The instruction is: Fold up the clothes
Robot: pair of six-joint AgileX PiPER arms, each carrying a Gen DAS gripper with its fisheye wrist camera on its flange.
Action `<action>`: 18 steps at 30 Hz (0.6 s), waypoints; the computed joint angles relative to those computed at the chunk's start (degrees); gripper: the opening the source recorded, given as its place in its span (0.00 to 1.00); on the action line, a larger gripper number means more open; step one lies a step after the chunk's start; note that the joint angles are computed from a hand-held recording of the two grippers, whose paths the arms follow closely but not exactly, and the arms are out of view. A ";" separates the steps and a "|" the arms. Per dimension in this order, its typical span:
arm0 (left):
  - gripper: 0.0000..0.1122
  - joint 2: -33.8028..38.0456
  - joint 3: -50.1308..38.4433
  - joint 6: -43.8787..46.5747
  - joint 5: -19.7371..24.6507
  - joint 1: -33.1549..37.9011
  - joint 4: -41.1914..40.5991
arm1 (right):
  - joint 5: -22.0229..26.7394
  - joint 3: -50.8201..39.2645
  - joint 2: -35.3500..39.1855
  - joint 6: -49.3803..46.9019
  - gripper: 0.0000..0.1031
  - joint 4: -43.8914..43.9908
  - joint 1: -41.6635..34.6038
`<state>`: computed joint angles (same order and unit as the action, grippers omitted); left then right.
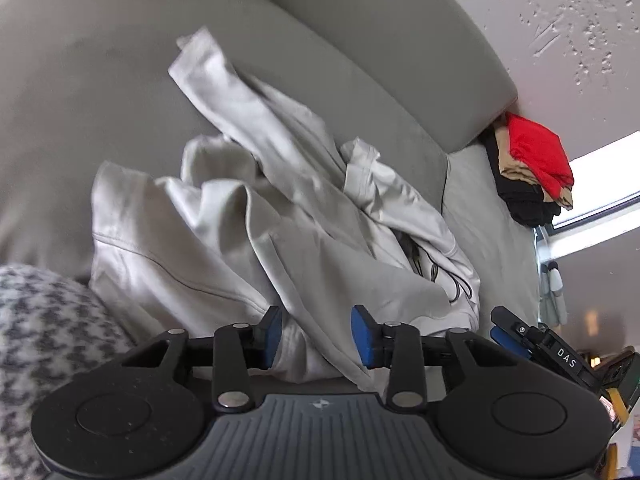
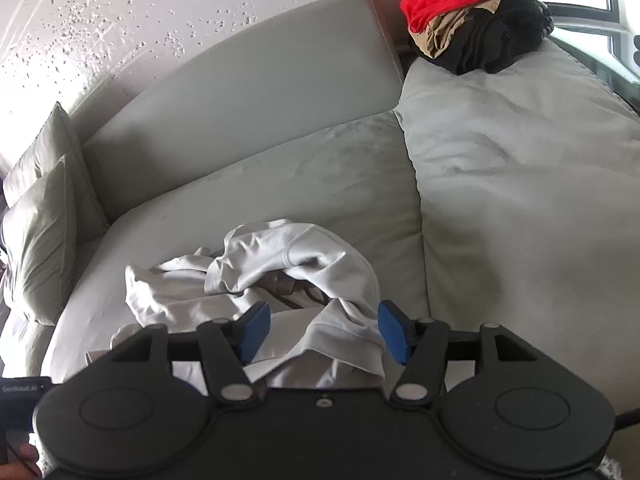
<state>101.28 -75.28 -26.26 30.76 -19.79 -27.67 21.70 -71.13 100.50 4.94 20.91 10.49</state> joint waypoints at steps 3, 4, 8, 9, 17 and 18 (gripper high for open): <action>0.19 2.85 -1.26 5.87 1.49 1.30 -6.58 | -0.17 -0.08 0.30 -1.71 0.57 2.10 -0.02; 0.17 3.36 -1.04 8.88 1.30 1.82 -9.74 | -0.40 -0.01 0.35 -2.17 0.57 2.63 -0.09; 0.15 2.97 0.87 15.93 -1.52 3.53 -17.27 | -1.44 0.33 0.61 -3.50 0.57 4.57 -0.83; 0.15 2.72 0.79 15.12 -2.11 3.56 -15.61 | -1.49 0.30 0.79 -3.56 0.57 5.08 -1.24; 0.07 7.35 -7.92 12.64 4.78 4.03 -8.87 | -0.60 -1.71 2.89 -1.20 0.57 2.74 -2.05; 0.00 7.44 -8.39 9.84 4.64 3.61 -5.93 | -0.54 -2.28 3.26 0.11 0.57 1.28 -1.93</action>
<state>108.72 -83.67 -16.41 35.40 -16.19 -33.60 21.17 -73.41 103.76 5.05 22.19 8.56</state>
